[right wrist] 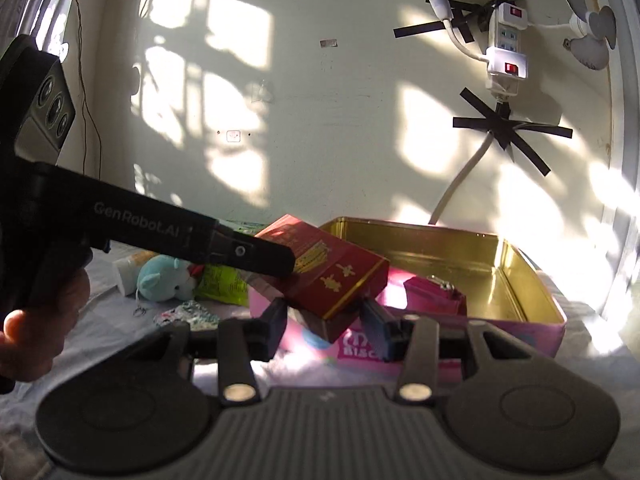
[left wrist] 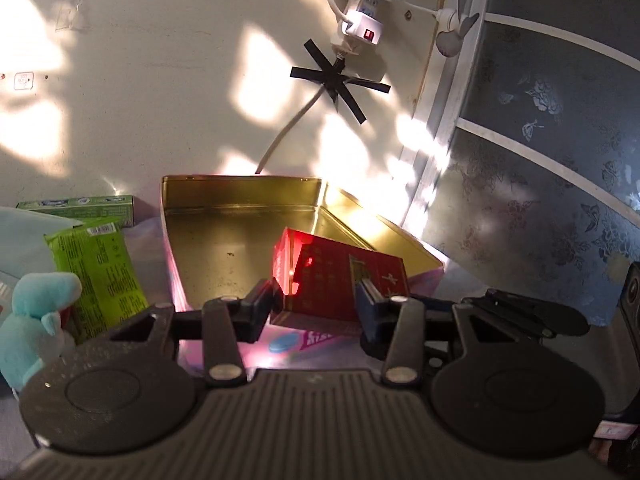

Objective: Organize objects
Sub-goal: 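Lower the red box into the pink tin and open the right gripper, then grasp the patterned tissue pack with the right gripper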

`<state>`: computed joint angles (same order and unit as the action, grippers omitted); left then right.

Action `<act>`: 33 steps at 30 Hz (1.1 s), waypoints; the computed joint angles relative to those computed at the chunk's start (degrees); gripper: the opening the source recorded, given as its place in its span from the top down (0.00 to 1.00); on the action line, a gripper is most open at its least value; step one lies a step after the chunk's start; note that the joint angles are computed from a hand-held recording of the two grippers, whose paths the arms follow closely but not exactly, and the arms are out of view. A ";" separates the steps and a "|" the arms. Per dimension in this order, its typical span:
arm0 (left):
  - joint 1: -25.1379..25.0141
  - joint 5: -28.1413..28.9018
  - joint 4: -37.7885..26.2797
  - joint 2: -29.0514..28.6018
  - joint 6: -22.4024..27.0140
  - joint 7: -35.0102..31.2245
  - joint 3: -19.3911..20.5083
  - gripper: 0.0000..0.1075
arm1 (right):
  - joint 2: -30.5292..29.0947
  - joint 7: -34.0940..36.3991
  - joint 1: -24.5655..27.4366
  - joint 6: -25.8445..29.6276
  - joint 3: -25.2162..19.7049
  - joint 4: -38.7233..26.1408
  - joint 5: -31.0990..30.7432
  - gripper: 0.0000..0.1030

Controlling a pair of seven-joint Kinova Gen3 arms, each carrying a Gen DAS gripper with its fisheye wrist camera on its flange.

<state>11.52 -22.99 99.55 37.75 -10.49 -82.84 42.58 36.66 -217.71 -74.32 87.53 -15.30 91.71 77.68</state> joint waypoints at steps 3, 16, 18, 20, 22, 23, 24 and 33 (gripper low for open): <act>4.77 2.94 -7.96 1.99 5.50 -0.36 -3.96 0.55 | -3.00 -1.44 5.53 -6.27 0.09 3.11 1.69 0.59; 20.82 15.17 -20.83 5.95 11.33 -3.63 -24.08 0.54 | -2.15 -5.80 9.58 -21.18 9.45 6.53 2.02 0.55; 18.10 16.10 -16.01 4.26 6.67 -5.49 -21.20 0.54 | -2.38 -7.06 8.27 -19.53 9.50 7.08 1.93 0.55; 14.34 16.14 -10.70 2.36 2.27 -7.25 -17.37 0.54 | -2.14 -8.30 6.20 -16.12 9.49 6.85 1.57 0.55; 9.46 13.67 -5.39 0.13 0.29 -6.19 -12.99 0.54 | -2.06 -11.20 3.90 -13.29 9.18 7.52 2.38 0.55; 7.04 12.30 -2.74 -0.87 -0.72 -5.38 -11.07 0.52 | -2.12 -12.53 3.06 -12.59 8.74 7.92 2.88 0.55; 5.31 11.04 -0.08 -2.09 -1.73 -4.28 -10.22 0.51 | -2.16 -13.58 2.30 -12.23 8.15 8.21 3.40 0.55; 5.77 13.44 15.41 -7.72 -8.68 1.73 -21.52 0.51 | 0.44 -4.59 3.16 -24.91 5.22 2.74 4.82 0.49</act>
